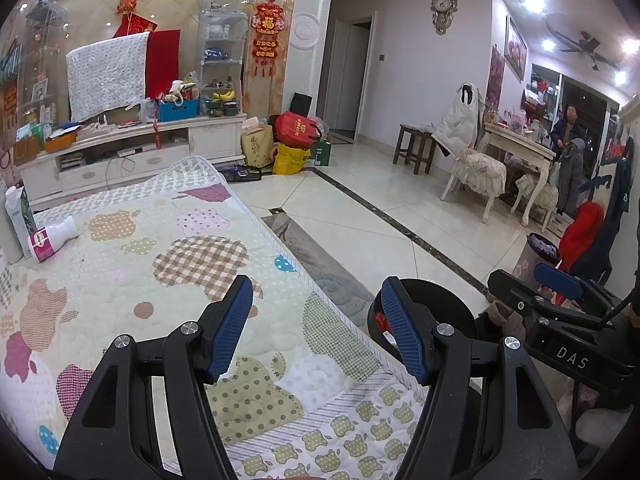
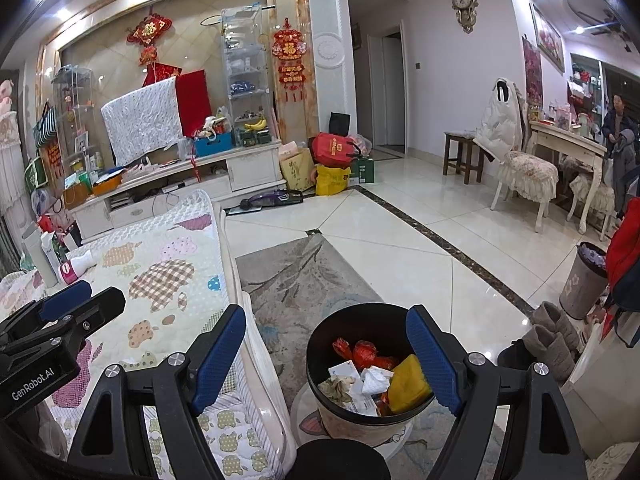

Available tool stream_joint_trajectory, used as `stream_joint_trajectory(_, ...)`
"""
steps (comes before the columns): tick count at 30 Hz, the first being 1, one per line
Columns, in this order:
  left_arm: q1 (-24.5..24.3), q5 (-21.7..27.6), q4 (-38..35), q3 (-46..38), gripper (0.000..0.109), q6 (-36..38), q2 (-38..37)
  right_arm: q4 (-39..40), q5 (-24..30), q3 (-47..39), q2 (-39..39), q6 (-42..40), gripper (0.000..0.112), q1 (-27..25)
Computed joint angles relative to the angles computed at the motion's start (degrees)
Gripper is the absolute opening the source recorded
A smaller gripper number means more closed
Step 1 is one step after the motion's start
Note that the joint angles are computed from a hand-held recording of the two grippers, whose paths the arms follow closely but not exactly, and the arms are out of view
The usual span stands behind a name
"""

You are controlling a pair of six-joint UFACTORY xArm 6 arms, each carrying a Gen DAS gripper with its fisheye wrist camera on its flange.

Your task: Collect trash

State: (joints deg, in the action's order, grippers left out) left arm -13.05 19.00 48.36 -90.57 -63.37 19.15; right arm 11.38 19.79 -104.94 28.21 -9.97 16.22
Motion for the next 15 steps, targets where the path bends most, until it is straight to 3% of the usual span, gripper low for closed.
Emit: stream_joint_trajectory(15, -0.01, -0.87, -0.52, -0.09, 0.066, 1.05, 0.76, 0.23, 0.27, 0.02, 0.37, -0.06, 0.081, -0.15)
